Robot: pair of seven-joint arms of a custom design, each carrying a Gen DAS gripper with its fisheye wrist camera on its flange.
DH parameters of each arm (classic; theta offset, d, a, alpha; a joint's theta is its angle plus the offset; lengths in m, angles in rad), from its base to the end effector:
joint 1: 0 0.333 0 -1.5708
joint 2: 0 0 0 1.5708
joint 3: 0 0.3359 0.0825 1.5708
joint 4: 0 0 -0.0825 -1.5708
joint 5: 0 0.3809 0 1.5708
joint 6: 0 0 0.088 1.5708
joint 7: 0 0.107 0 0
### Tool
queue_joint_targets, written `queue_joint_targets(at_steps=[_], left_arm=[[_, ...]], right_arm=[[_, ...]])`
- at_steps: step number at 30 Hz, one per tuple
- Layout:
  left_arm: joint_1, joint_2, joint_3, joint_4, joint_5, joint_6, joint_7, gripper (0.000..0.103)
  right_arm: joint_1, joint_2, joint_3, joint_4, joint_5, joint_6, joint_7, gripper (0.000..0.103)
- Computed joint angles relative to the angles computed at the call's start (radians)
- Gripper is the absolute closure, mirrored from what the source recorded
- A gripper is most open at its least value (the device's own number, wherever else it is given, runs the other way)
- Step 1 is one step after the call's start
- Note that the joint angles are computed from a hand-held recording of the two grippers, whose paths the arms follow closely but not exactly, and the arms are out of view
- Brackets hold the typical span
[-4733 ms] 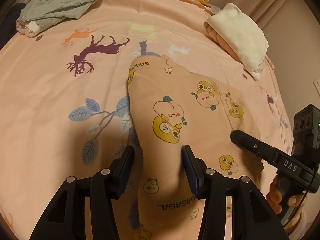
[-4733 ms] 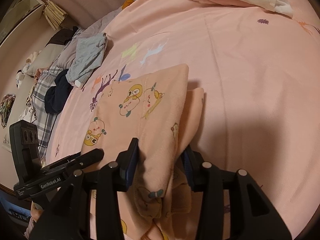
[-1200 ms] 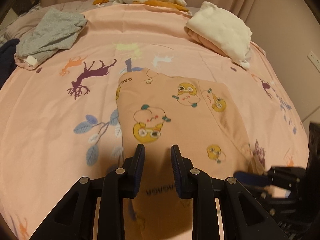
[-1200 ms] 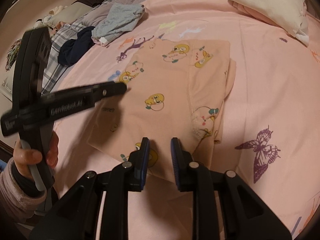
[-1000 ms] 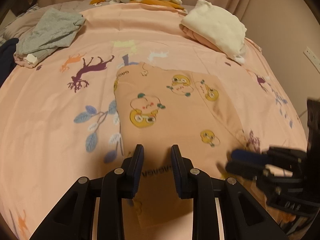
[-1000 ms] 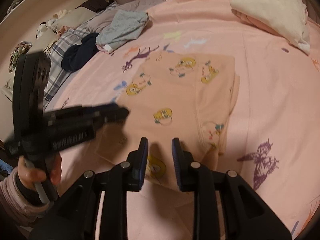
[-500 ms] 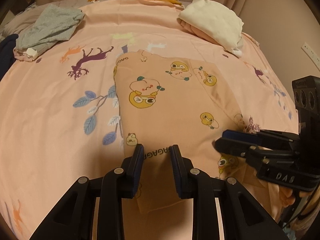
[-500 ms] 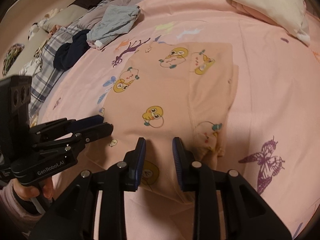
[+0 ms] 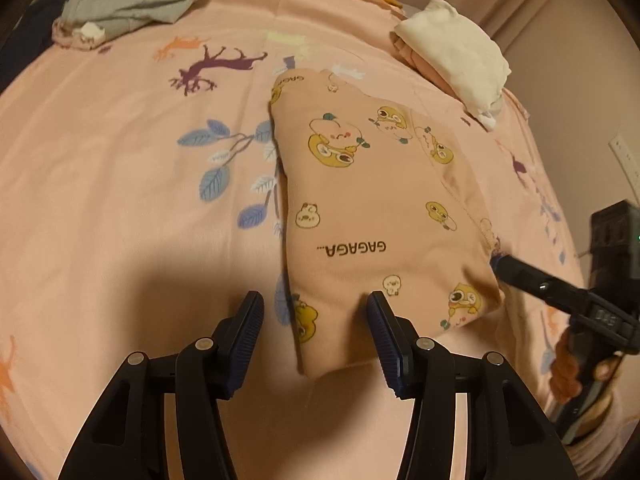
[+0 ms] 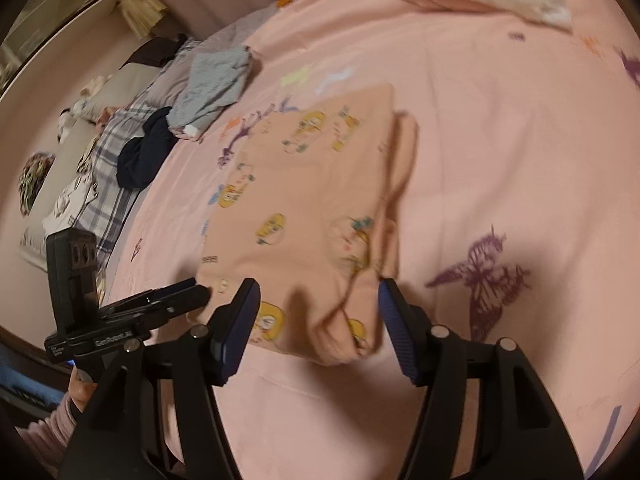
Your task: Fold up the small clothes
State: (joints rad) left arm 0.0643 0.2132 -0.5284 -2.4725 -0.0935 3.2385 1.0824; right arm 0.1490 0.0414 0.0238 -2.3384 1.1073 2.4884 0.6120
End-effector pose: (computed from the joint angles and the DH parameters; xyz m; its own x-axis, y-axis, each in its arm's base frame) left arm 0.4747 -0.2246 0.3072 0.0656 -0.9216 0.3825 -0.8866 -0.2297 -0.4014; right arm 0.5091 0.0844 0.3478 0.3231 -0.7940 -0.5149 -0.9120 -0.1160 -0.3935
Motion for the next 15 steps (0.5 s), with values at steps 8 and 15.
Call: queue_joint_targets(at_steps=[8, 15], left_arm=[[-0.061, 0.019, 0.052, 0.020, 0.026, 0.009, -0.011, 0.051], [-0.287, 0.011, 0.280, 0.030, 0.052, -0.001, -0.027, 0.056]], right_arm=[[0.009, 0.032, 0.020, 0.006, -0.019, 0.021, 0.001, 0.046], [0.018, 0.052, 0.029, 0.012, -0.071, 0.094, 0.012, 0.071]])
